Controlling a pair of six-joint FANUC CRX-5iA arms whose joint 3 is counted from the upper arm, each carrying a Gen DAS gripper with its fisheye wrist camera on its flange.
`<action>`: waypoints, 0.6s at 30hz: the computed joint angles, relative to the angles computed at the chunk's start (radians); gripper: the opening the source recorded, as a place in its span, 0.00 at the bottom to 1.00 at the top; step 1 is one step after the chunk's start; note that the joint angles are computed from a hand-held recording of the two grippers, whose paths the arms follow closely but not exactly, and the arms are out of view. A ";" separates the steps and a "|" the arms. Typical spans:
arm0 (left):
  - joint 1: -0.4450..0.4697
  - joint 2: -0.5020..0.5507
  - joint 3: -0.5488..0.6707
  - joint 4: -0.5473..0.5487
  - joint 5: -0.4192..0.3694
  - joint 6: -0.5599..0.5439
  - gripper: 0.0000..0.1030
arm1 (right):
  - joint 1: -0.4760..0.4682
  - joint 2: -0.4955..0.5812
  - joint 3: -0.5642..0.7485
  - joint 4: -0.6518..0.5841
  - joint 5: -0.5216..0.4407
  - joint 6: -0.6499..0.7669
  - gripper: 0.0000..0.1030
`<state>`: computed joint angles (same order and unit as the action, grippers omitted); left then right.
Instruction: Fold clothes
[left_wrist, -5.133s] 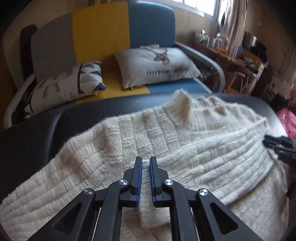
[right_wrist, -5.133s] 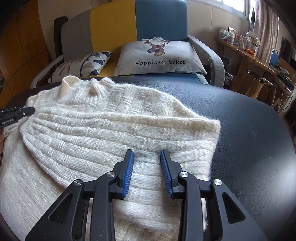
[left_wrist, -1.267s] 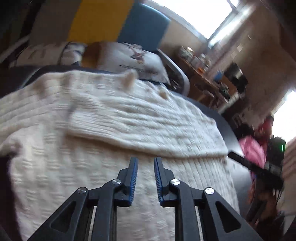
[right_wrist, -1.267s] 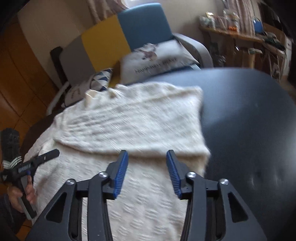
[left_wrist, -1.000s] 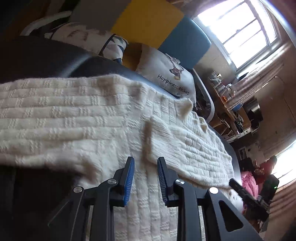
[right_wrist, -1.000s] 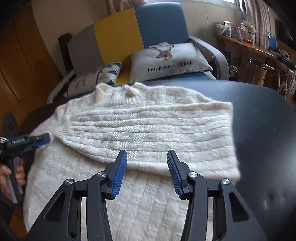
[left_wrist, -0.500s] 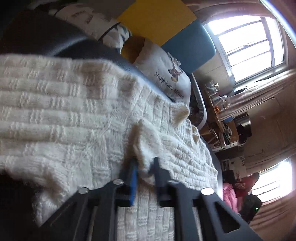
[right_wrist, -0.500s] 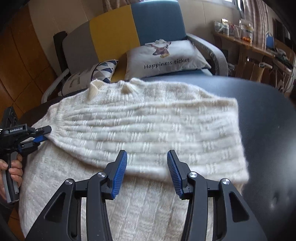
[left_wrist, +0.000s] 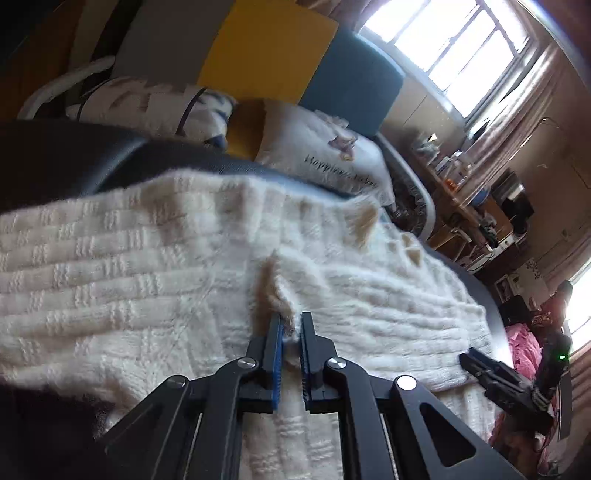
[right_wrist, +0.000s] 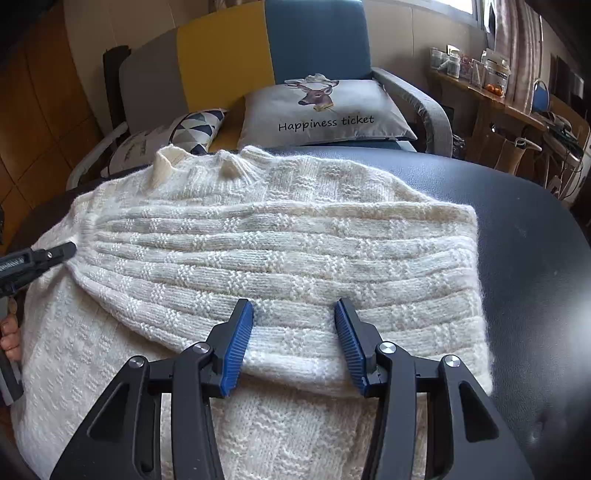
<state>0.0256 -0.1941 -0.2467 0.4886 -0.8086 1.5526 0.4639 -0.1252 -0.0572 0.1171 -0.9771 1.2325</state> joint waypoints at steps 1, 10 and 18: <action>-0.005 -0.015 -0.007 0.027 0.028 -0.037 0.07 | 0.010 -0.002 -0.006 0.025 0.002 -0.013 0.48; 0.005 0.051 0.108 -0.151 -0.099 0.068 0.08 | 0.023 0.003 -0.020 0.062 0.008 -0.046 0.48; 0.038 -0.011 0.047 -0.020 -0.009 0.020 0.13 | 0.008 0.017 0.039 0.010 0.008 0.015 0.48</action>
